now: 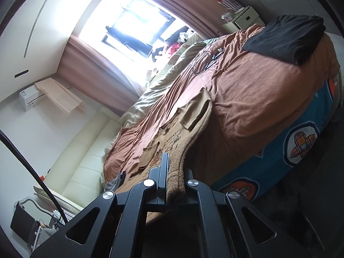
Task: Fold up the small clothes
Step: 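Lift the tan shirt hem with both grippers and carry it over toward the collar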
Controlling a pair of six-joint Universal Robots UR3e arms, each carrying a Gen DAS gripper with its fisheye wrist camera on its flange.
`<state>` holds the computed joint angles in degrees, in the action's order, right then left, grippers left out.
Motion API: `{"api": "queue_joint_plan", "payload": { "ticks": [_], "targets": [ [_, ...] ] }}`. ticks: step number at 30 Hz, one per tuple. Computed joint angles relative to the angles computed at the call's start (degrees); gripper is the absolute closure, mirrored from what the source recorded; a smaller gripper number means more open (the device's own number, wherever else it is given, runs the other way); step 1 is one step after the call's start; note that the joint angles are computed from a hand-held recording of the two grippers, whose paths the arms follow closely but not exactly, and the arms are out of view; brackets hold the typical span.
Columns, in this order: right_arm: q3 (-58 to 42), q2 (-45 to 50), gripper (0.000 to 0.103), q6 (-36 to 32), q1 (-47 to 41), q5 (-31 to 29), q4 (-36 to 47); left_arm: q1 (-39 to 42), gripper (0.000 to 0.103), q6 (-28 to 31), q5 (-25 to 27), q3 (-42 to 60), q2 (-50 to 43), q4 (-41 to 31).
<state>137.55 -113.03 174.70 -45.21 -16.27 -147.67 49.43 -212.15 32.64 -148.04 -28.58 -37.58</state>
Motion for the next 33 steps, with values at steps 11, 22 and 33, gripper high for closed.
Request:
{"api": "queue_joint_plan", "payload": {
  "ticks": [11,22,33],
  "targets": [
    [-2.45,10.35,0.103,9.43,3.41,-2.25,-16.87,-8.03,0.099,-8.51,6.12,0.08,-23.67,29.30],
    [-20.98,28.35,0.103,28.11,14.31,-10.74,-33.75,-18.80,0.099,-16.26,15.44,16.42,-48.02,44.11],
    [-52.27,49.10,0.103,42.07,24.62,-20.05,-36.09,-26.69,0.099,-16.00,22.78,49.22,-70.16,35.51]
  ]
}}
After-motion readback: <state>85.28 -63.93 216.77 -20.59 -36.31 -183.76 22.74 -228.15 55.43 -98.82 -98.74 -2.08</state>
